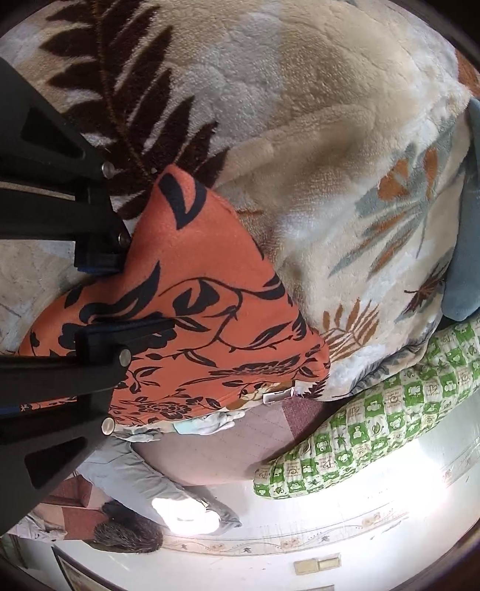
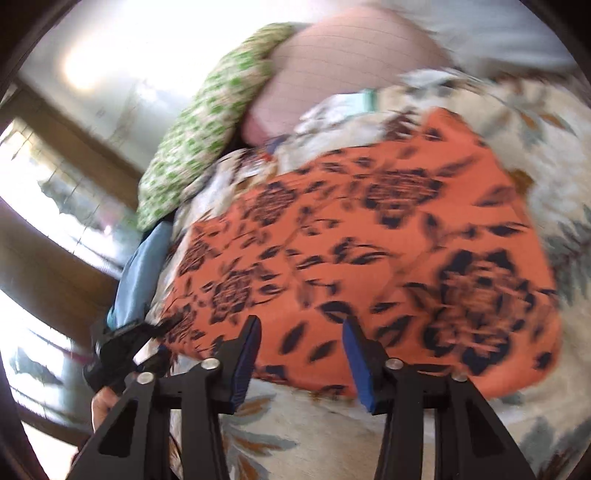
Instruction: Fold small clothes
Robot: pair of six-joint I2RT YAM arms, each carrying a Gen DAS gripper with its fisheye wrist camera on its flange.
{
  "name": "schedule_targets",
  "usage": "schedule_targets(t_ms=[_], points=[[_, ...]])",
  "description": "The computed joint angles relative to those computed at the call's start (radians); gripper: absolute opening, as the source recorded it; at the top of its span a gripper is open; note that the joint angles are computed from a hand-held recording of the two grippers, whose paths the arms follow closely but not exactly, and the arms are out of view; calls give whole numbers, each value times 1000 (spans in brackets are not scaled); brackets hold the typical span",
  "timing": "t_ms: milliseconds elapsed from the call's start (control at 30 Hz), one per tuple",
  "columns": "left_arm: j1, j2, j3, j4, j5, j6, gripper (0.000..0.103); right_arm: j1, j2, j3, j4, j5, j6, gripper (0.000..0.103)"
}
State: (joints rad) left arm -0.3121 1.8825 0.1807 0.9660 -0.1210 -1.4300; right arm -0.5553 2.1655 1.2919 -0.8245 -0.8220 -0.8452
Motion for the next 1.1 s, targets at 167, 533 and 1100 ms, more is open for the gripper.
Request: schedule_targets(t_ms=[167,533,1100], points=[[8,14,3,22,6,20,18,86,-94,-167,113,-27,-15,43],[-38,-295,53,-290,-25,167,14,238,-44,-260,310,133,89,39],[-453,-199,820,-974,-245,514,14,-116,482,623,-637,-245,4,41]])
